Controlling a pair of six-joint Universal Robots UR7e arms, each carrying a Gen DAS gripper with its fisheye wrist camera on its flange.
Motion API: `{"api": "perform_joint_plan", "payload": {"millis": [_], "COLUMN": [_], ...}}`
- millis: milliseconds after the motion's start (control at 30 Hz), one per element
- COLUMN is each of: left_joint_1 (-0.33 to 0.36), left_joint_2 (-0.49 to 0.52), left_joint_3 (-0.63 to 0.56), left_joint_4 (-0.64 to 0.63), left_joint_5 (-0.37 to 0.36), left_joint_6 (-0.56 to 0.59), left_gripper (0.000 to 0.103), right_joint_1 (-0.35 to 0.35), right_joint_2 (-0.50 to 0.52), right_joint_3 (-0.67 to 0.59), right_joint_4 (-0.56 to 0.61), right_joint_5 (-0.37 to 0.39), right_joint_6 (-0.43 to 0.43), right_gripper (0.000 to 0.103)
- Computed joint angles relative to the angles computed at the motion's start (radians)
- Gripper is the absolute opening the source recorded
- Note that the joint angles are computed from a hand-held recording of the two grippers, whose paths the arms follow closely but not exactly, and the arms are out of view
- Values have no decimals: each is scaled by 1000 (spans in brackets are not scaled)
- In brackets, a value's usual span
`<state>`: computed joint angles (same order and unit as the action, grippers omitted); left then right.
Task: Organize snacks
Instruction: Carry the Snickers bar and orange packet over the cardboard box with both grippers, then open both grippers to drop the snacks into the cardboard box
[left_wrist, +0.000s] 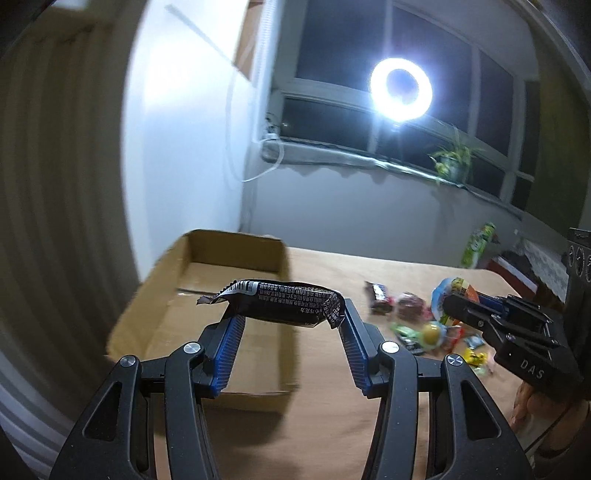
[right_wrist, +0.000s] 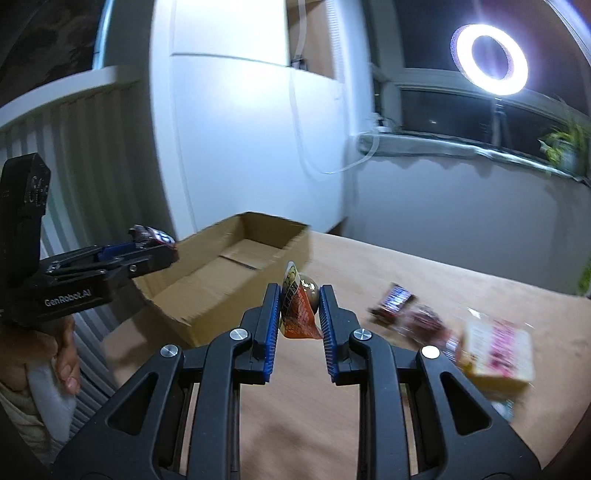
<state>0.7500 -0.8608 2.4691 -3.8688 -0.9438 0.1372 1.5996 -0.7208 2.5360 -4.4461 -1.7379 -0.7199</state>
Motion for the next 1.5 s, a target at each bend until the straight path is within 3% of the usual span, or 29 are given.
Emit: {"api": "perform_joint_plan", "payload": {"millis": [233, 500, 733, 900, 933, 1000, 1067, 1233, 1300, 1500], "left_joint_1": [124, 214, 263, 252, 253, 257, 251, 244, 241, 196], "left_joint_2": [-51, -54, -44, -35, -36, -44, -52, -64, -75, -91], "left_joint_3": [-45, -100, -130, -123, -123, -107, -93, -72, -61, -32], "left_joint_4": [65, 112, 171, 163, 162, 135, 112, 67, 57, 34], "left_joint_5": [-88, -146, -164, -113, -115, -134, -120, -92, -93, -56], "left_joint_6": [-6, 17, 5, -1, -6, -3, -7, -6, -5, -22], "left_gripper": [50, 50, 52, 59, 61, 70, 75, 75, 75, 75], "right_joint_1": [83, 114, 112, 97, 96, 87, 77, 80, 83, 97], "right_joint_2": [51, 88, 118, 120, 123, 129, 122, 104, 99, 198], "right_joint_3": [-140, -268, -365, -417, -417, -399, -376, -331, -302, -232], "right_joint_4": [160, 304, 415, 521, 514, 454, 418, 363, 329, 33], "right_joint_5": [-34, -33, -21, -19, -23, -11, 9, 16, 14, -29], "right_joint_6": [1, -4, -12, 0, -1, 5, 26, 36, 43, -12], "right_gripper": [22, 22, 22, 25, 30, 55, 67, 68, 72, 88]}}
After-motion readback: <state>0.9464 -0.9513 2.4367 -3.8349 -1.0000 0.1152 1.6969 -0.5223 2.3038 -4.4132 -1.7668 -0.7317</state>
